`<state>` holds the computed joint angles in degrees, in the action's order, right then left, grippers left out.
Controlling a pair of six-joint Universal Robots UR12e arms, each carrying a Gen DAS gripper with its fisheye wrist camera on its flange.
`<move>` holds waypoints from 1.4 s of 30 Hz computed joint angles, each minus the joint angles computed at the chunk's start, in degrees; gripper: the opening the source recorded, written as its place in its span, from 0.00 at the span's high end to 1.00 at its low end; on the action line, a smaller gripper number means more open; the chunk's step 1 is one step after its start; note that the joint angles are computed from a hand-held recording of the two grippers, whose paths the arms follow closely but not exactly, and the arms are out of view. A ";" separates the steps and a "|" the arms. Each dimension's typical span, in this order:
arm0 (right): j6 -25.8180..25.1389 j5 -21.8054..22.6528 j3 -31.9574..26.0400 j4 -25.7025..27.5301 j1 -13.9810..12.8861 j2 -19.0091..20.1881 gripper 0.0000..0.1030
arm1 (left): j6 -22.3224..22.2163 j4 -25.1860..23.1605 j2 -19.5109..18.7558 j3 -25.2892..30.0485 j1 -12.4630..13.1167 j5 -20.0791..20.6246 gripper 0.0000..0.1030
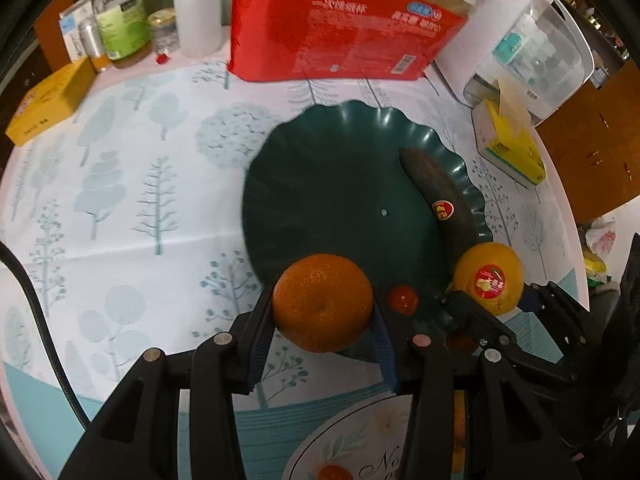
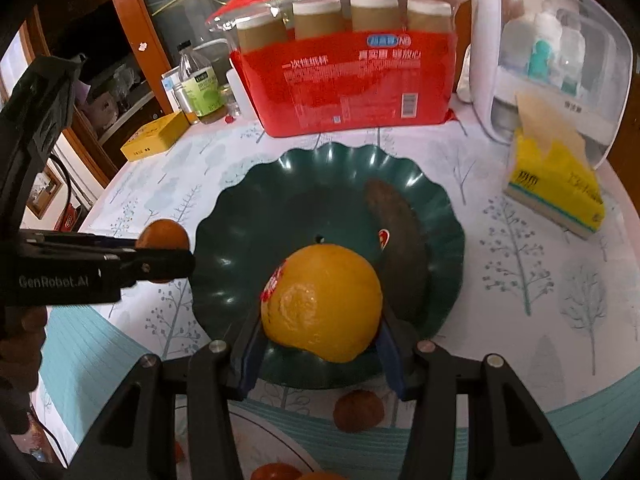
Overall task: Organize fruits
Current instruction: 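Carry tangerine and orange to the green plate and release both, then move both grippers back over the white plate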
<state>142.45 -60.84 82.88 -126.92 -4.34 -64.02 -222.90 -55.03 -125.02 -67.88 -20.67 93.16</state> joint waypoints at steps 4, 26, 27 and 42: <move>0.55 -0.27 -0.20 0.36 0.09 0.59 0.52 | 0.45 0.71 -0.64 0.04 0.09 -0.76 0.57; 2.40 -0.43 0.49 -1.04 -0.35 -0.36 0.40 | -1.06 2.40 1.40 -1.70 -0.71 1.53 0.42; 2.79 -0.35 0.64 -1.03 -0.57 -0.63 0.40 | -1.30 2.34 1.73 -1.99 -0.87 1.71 0.42; 4.48 1.66 5.31 -2.05 -3.84 -6.21 0.40 | -3.25 3.91 6.80 -6.66 -3.77 5.60 0.42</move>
